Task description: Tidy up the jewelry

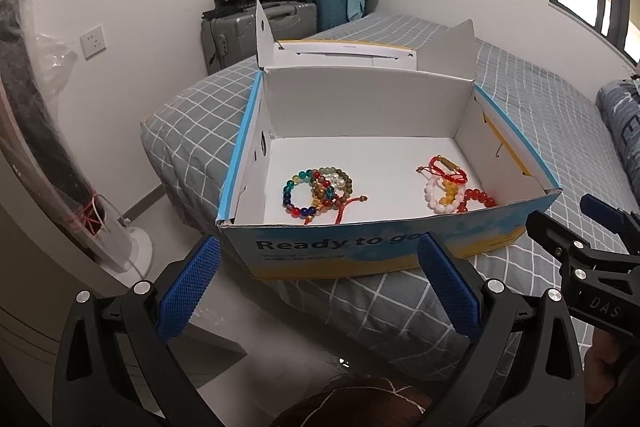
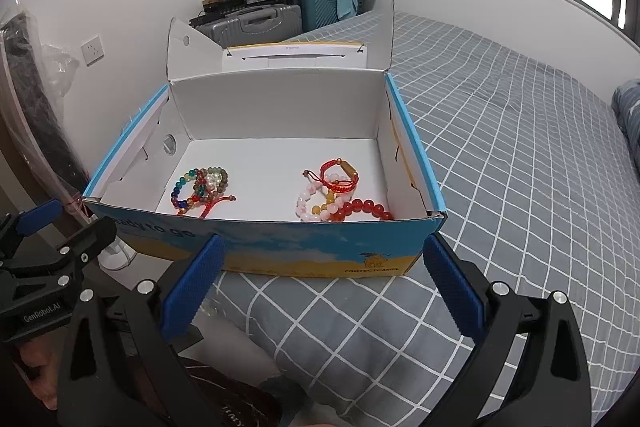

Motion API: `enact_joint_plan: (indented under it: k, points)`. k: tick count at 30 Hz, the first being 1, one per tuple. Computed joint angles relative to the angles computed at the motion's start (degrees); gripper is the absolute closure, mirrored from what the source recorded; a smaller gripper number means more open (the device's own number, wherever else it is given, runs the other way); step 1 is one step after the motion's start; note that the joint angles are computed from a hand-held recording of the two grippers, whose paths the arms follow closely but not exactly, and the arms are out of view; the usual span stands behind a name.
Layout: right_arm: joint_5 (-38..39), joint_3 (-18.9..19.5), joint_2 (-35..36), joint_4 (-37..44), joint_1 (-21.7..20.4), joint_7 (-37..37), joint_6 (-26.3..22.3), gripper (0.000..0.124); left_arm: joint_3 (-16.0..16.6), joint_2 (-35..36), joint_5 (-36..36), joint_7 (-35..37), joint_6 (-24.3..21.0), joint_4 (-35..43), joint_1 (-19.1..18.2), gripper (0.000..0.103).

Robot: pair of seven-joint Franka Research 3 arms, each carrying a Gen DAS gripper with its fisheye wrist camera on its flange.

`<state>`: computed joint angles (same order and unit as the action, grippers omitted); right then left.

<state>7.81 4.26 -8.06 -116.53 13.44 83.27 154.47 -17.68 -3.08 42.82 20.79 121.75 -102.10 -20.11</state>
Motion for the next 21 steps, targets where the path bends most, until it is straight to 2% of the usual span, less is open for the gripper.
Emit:
enact_joint_plan:
  k: [21]
  points:
    - [0.43, -0.07, -0.64, -0.03, -0.03, -0.28, -0.74, 0.028, 0.09, 0.02, -0.71, -0.09, 0.96, -0.01, 0.00, 0.006]
